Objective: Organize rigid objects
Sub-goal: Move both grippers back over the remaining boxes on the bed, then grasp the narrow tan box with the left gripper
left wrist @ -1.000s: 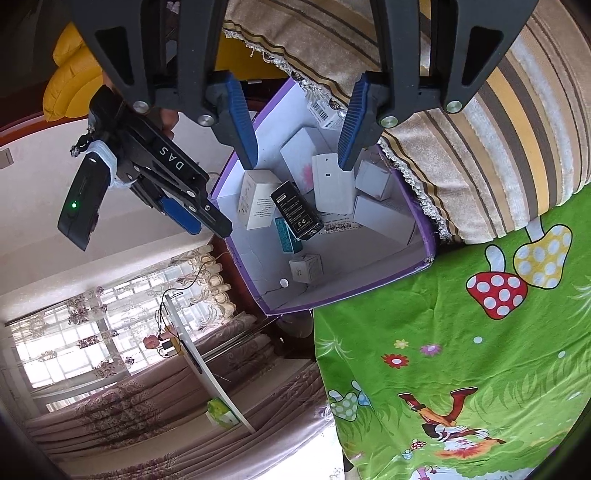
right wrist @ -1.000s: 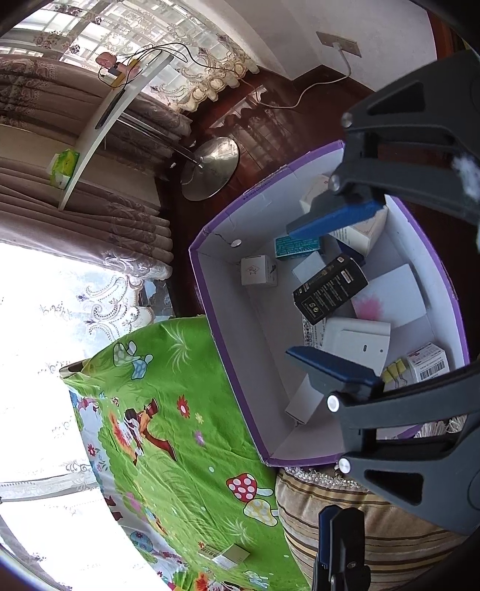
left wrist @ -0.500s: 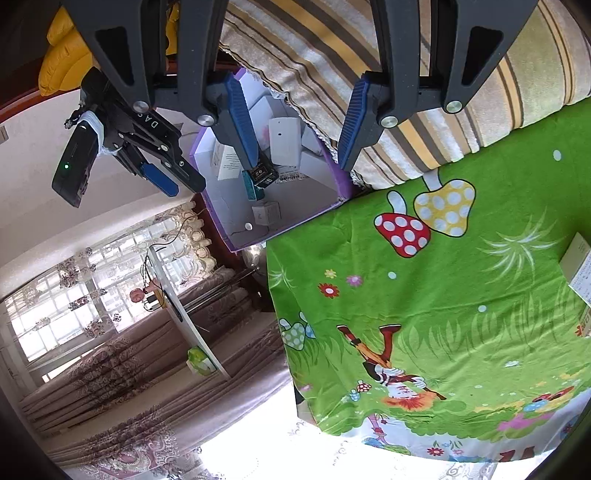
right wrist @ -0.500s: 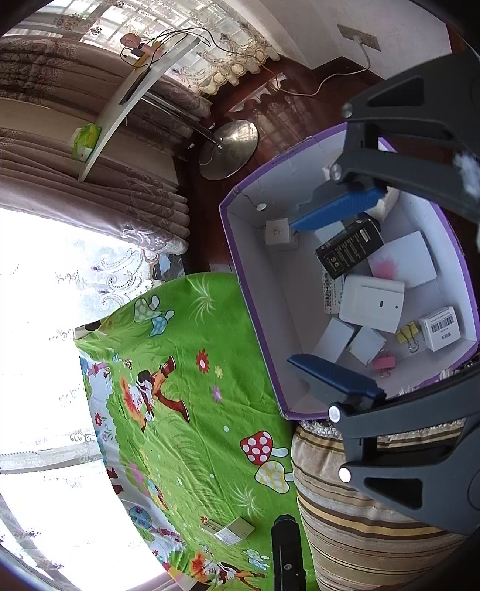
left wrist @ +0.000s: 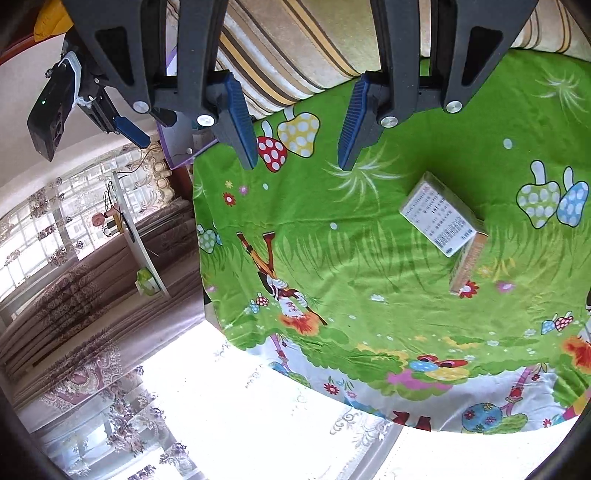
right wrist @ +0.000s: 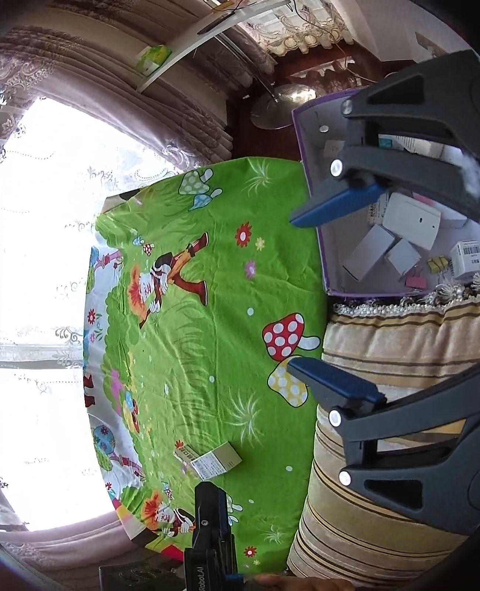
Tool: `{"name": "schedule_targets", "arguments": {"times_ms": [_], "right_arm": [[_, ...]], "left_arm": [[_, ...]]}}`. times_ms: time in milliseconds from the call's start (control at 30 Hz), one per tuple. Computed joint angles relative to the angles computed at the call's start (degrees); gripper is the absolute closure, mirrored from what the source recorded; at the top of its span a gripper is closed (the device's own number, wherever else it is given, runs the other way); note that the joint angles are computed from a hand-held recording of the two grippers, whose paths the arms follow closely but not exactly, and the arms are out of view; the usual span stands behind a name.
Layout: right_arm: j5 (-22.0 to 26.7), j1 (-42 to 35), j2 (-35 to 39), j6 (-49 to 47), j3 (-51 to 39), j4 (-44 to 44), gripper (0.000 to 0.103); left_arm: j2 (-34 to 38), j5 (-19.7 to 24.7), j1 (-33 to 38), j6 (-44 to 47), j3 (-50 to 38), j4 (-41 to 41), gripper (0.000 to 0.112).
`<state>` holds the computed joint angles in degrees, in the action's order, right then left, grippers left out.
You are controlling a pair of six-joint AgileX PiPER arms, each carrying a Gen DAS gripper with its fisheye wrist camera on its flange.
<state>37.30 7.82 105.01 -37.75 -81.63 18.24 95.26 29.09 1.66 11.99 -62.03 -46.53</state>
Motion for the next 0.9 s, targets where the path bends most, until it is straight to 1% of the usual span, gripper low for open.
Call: {"name": "schedule_targets", "arguments": {"times_ms": [233,400,567,667,900], "right_arm": [[1.93,7.91,2.91,1.23,-5.06,-1.38,0.027],[4.34,12.48,6.48,2.83,-10.4,-1.47,0.027],[6.17,16.65,10.54,4.47,-15.38,-2.55,0.026],[7.41,18.59,12.85,4.04,-18.15,-2.16,0.026],[11.79,21.78,20.35,5.96,-27.02,-3.28,0.026]], "left_arm": [[1.91,0.22,8.62,-0.97,-2.38,4.52,0.066],[6.46,0.88,11.73,-4.54,-6.8,10.05,0.066],[11.82,1.11,12.11,-9.41,-11.67,17.35,0.066],[15.5,2.0,11.84,-11.98,-15.2,21.53,0.066],[23.03,5.32,10.43,-16.84,-23.32,30.28,0.066]]}}
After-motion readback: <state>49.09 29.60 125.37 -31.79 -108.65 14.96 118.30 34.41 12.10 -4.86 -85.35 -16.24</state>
